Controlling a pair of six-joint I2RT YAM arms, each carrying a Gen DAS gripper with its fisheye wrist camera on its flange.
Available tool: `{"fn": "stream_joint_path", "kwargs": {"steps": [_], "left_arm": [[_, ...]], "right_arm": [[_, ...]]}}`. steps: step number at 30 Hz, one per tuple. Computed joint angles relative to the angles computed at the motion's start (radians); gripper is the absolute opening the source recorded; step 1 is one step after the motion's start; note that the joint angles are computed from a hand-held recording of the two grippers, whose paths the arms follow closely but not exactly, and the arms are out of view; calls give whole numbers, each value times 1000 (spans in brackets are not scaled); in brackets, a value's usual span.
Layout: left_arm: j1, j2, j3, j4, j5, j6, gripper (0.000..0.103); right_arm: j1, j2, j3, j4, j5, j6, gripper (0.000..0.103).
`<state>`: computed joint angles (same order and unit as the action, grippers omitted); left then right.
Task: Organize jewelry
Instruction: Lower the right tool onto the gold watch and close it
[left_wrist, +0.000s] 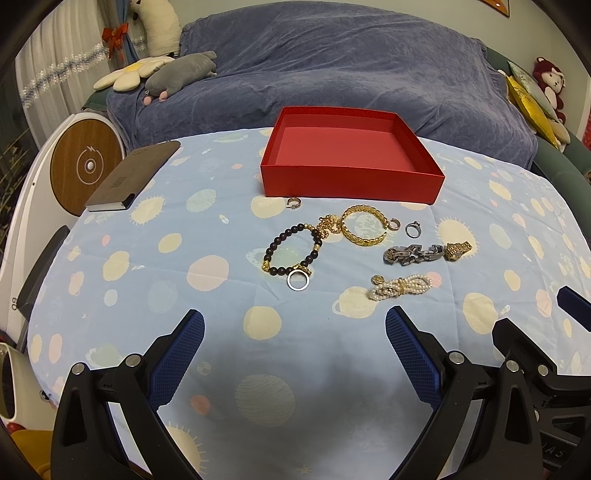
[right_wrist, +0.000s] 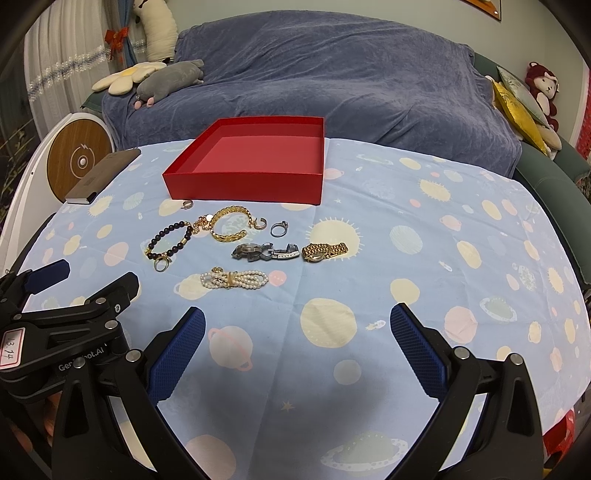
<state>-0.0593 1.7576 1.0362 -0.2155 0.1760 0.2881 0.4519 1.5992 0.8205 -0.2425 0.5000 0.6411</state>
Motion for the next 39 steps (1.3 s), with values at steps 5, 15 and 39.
{"fn": "stream_joint_path", "kwargs": {"steps": [5, 15, 39], "left_arm": [[1, 32, 35, -43, 21, -21, 96], [36, 170, 175, -98, 18, -59, 96], [62, 353, 317, -90, 83, -47, 96]], "right_arm": [[-46, 12, -20, 51, -25, -27, 98], [-218, 107, -37, 194, -224, -33, 85], [-312, 297, 94, 267, -363, -80, 55]]}}
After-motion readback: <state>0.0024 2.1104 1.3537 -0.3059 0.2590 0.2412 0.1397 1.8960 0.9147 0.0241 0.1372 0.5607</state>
